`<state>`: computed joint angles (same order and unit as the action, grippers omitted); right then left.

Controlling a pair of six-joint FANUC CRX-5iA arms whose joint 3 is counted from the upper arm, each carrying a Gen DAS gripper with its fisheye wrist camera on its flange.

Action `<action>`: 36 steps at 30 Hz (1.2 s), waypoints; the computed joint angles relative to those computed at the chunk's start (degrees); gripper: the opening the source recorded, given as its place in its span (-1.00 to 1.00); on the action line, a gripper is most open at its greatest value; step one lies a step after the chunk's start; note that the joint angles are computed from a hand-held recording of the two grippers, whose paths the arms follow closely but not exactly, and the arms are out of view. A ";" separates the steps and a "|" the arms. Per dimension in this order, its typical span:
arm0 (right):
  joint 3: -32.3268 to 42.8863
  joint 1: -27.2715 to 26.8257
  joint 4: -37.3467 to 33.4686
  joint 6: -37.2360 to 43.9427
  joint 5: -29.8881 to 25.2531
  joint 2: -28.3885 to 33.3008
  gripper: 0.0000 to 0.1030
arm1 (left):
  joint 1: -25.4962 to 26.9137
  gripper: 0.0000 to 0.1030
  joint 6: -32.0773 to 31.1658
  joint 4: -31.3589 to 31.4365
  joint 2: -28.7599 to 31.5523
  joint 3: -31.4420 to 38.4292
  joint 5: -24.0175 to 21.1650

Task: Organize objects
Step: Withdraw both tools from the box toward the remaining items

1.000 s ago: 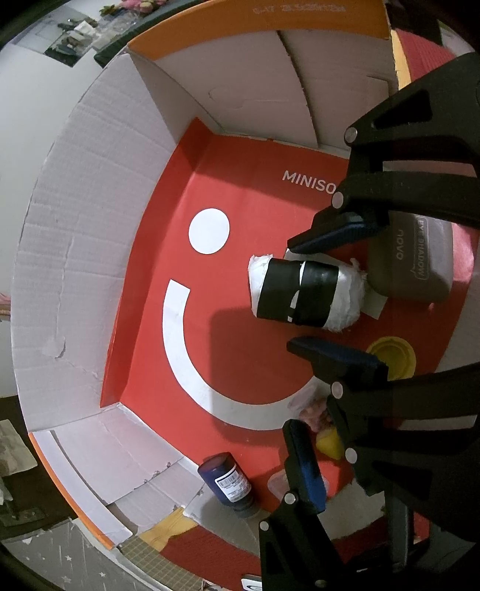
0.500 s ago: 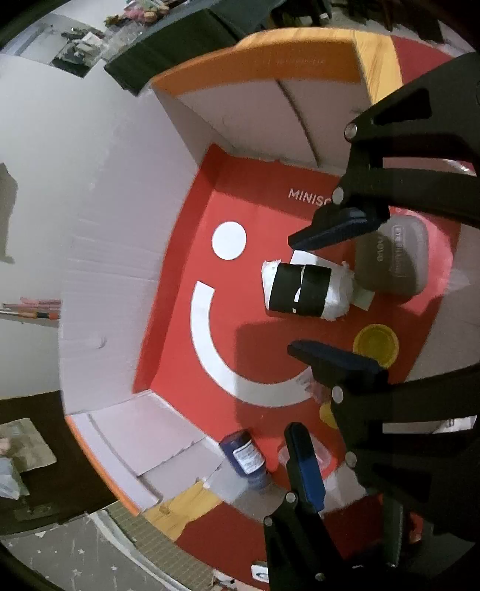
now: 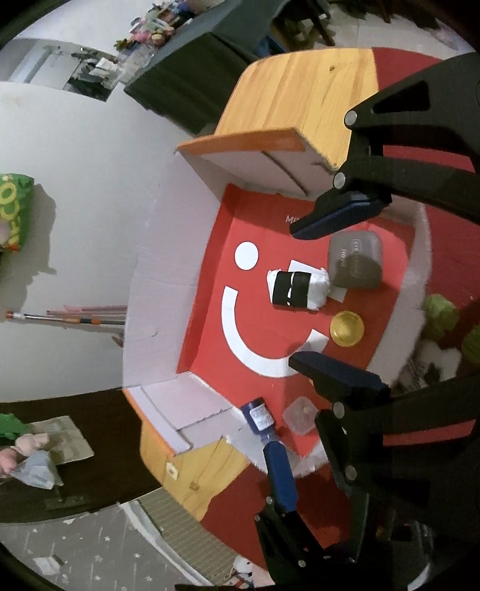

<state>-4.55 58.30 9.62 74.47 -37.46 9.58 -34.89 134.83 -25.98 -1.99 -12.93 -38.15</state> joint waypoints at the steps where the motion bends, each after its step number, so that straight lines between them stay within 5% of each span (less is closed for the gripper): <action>1: -1.45 0.18 0.68 -0.83 1.09 -0.98 0.28 | -0.40 0.08 0.91 -0.70 -0.60 -0.26 -0.13; 19: -21.16 3.57 17.55 -22.16 13.56 -15.08 0.63 | -10.90 0.55 21.02 -15.94 -5.58 -1.16 -8.34; 36: -34.00 3.43 30.58 -39.45 20.19 -18.82 0.71 | -17.13 0.82 30.90 -19.88 -4.07 -2.75 -12.12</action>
<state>-38.55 61.73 40.20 35.02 -17.27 -9.24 -52.02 165.74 -45.85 -6.05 -15.68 -50.28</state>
